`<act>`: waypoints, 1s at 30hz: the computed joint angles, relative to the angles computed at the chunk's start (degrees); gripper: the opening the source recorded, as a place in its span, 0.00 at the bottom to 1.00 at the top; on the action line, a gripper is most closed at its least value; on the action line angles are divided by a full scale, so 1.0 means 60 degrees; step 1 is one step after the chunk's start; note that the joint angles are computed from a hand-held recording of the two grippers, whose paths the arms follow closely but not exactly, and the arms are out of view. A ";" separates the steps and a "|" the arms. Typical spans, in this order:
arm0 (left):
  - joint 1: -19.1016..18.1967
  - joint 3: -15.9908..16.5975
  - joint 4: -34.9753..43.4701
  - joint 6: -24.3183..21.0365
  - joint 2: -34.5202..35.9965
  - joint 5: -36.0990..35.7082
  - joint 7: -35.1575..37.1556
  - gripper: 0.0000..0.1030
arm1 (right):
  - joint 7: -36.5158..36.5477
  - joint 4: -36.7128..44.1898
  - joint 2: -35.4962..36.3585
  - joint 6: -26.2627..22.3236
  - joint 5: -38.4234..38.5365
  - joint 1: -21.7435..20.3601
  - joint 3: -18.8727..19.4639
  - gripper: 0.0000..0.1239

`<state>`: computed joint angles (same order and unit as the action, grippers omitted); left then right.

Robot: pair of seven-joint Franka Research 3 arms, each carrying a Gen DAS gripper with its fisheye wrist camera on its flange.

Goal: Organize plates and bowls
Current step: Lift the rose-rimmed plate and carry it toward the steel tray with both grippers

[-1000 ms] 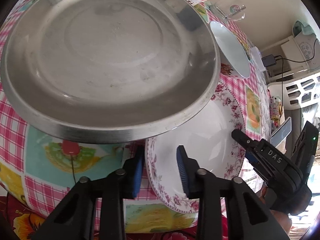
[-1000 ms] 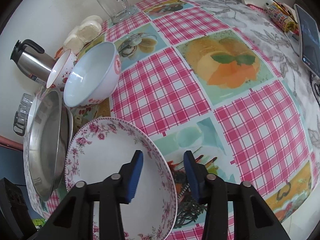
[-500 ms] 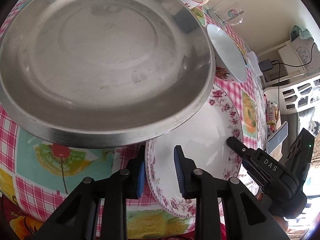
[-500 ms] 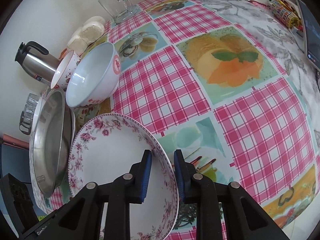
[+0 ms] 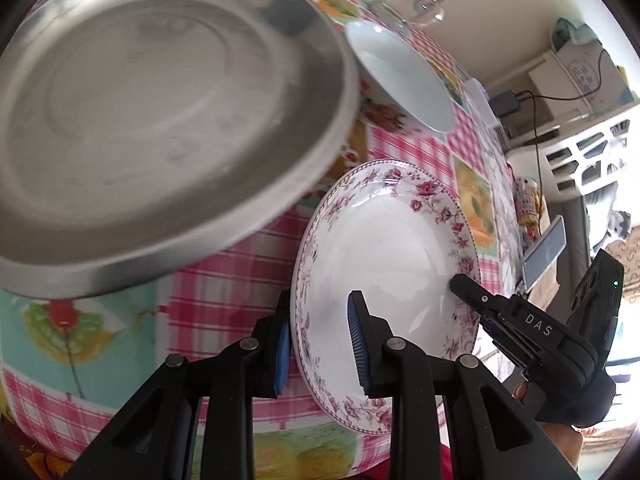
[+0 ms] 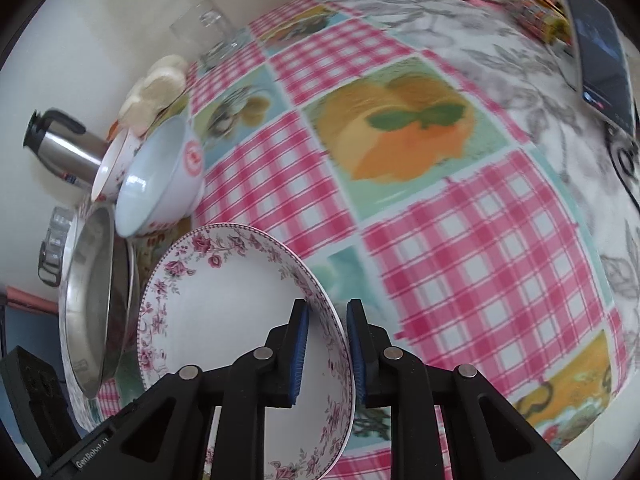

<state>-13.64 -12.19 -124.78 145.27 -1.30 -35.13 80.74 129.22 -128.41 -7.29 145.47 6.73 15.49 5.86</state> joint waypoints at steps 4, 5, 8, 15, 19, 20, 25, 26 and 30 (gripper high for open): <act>-0.0067 -0.0089 0.0137 0.0066 0.0128 -0.0310 0.0232 0.27 | 0.0108 -0.0241 -0.0265 0.0018 -0.0001 -0.0126 -0.0071 0.17; -0.0087 -0.0114 0.0168 0.0113 0.0156 -0.0353 0.0289 0.27 | 0.0052 -0.0328 -0.0343 0.0050 0.0057 -0.0151 -0.0098 0.17; -0.0121 -0.0145 0.0146 0.0269 0.0126 -0.0819 0.0697 0.27 | -0.0045 -0.0613 -0.0596 0.0247 0.0366 -0.0227 -0.0157 0.17; -0.0271 -0.0258 0.0386 0.0827 0.0142 -0.0722 0.1206 0.27 | 0.0171 -0.0972 -0.1027 0.0578 0.0359 -0.0442 -0.0026 0.17; -0.0326 -0.0224 0.0366 0.1068 0.0003 -0.0822 0.1538 0.27 | 0.0161 -0.1170 -0.1315 0.0802 0.0345 -0.0506 0.0021 0.17; -0.0337 -0.0204 0.0331 0.1115 -0.0059 -0.0929 0.1698 0.27 | 0.0132 -0.1248 -0.1420 0.0849 0.0369 -0.0512 0.0020 0.17; -0.0450 -0.0077 0.0170 0.1350 -0.0391 -0.1323 0.2299 0.27 | 0.0357 -0.1305 -0.1531 0.1276 0.0167 -0.0639 0.0199 0.17; -0.0492 -0.0034 0.0155 0.1424 -0.0467 -0.1529 0.2510 0.27 | 0.0475 -0.1269 -0.1495 0.1417 0.0047 -0.0690 0.0276 0.17; -0.0639 0.0106 0.0088 0.1817 -0.0708 -0.1972 0.3058 0.27 | 0.0819 -0.1421 -0.1668 0.2245 -0.0322 -0.0833 0.0476 0.17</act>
